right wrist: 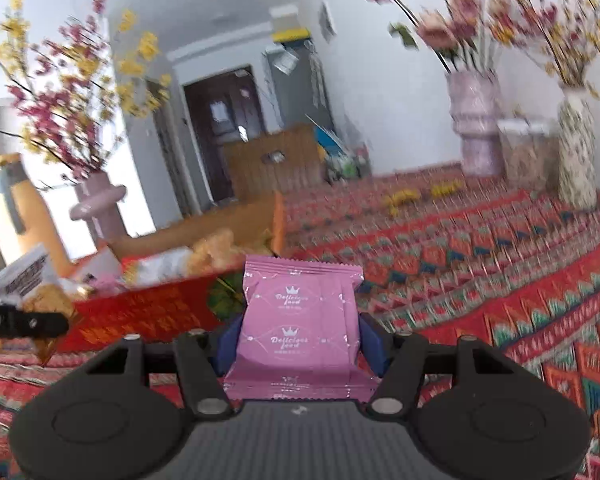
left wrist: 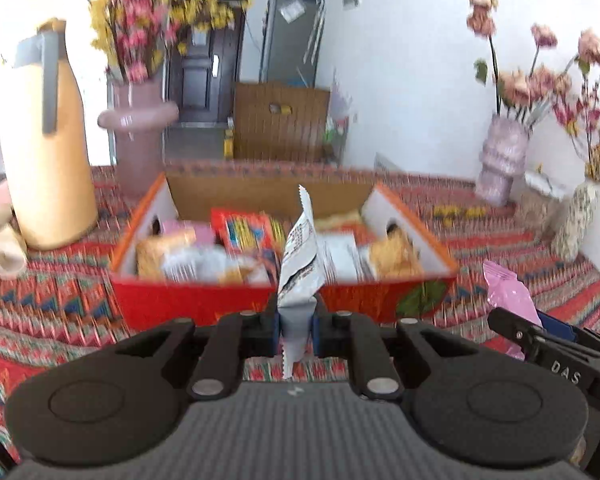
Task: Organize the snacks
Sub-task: 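Hold the pink packet in the right tool while the left tool grasps the last white sachet, then carry the pink packet and white sachet over the open box with both tools, then open both tools to drop the packets into the box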
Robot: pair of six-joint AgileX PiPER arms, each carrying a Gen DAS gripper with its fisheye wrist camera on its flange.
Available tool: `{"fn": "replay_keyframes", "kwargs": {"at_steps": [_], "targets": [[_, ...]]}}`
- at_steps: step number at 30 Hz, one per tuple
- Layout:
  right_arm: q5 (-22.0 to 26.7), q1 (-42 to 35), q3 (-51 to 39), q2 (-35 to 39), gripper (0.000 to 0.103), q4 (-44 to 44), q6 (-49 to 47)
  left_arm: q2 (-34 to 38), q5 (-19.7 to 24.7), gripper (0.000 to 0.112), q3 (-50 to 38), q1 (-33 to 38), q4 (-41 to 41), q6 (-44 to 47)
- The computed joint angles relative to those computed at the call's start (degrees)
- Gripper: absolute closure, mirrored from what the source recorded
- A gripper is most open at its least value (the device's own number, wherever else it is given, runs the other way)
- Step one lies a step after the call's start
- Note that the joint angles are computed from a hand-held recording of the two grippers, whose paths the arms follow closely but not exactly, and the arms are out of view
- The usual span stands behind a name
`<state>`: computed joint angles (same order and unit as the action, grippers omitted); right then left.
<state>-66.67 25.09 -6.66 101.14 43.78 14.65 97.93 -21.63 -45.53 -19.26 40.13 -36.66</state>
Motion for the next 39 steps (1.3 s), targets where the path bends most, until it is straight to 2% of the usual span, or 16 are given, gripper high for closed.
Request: {"fn": "replay_keyframes", "kwargs": {"at_steps": [4, 7, 12, 15, 19, 21, 24, 25, 27, 28, 29, 30, 32, 34, 39], "targets": [[4.8, 0.2, -3.6, -8.4, 0.042, 2.7, -11.6, -0.2, 1.3, 0.097, -3.5, -0.6, -4.6, 2.7], [9.8, -2.9, -9.6, -10.8, 0.043, 1.8, -19.8, 1.9, 3.2, 0.097, -7.9, -1.3, -8.8, 5.2], [19.0, -9.9, -22.6, -6.4, 0.043, -4.3, -25.1, 8.4, 4.3, 0.097, -15.2, -3.0, -26.7, 19.7], [20.9, -11.6, -29.5, -0.4, 0.043, -6.3, -25.6, 12.3, 3.7, 0.097, -18.4, -3.2, -34.6, 27.2], [19.2, -12.5, -33.6, 6.7, 0.042, -7.6, -23.2, 16.8, 1.7, 0.097, -20.7, -1.9, -32.4, 24.3], [20.8, -12.9, -34.7, 7.8, 0.043, -7.0, -24.5, 18.1, 3.0, 0.097, -22.1, -1.4, -29.8, 22.5], [20.4, -12.7, -34.7, 8.0, 0.042, -6.9, -24.6, 18.1, 1.9, 0.097, -21.6, -0.5, -26.8, 19.7], [20.5, -12.7, -34.6, 7.9, 0.042, -7.0, -24.6, 17.9, 1.6, 0.094, -21.3, -0.3, -26.5, 19.1], [21.0, -12.8, -34.6, 8.1, 0.042, -7.5, -24.4, 17.3, 0.4, 0.070, -20.2, -0.1, -28.3, 20.3], [21.1, -12.7, -34.6, 8.1, 0.041, -7.4, -24.4, 17.0, -0.7, 0.046, -19.5, -0.2, -30.6, 21.9], [21.0, -12.6, -34.5, 8.0, 0.036, -7.0, -24.5, 16.6, -2.0, 0.026, -18.5, -0.5, -35.1, 25.4], [20.8, -12.6, -34.1, 7.8, 0.030, -7.2, -24.2, 16.3, -3.9, 0.021, -17.5, -0.7, -38.6, 28.1], [19.0, -12.4, -33.1, 7.5, 0.000, -7.3, -22.8, 15.7, -5.5, 0.010, -16.4, -1.0, -42.1, 30.3], [17.0, -12.4, -32.0, 7.4, 0.000, -7.9, -21.2, 15.4, -6.1, 0.009, -16.0, -1.5, -46.2, 33.0], [15.5, -12.3, -30.6, 6.6, 0.000, -8.0, -20.2, 12.3, -7.8, 0.009, -13.2, -2.2, -48.8, 35.3]]}}
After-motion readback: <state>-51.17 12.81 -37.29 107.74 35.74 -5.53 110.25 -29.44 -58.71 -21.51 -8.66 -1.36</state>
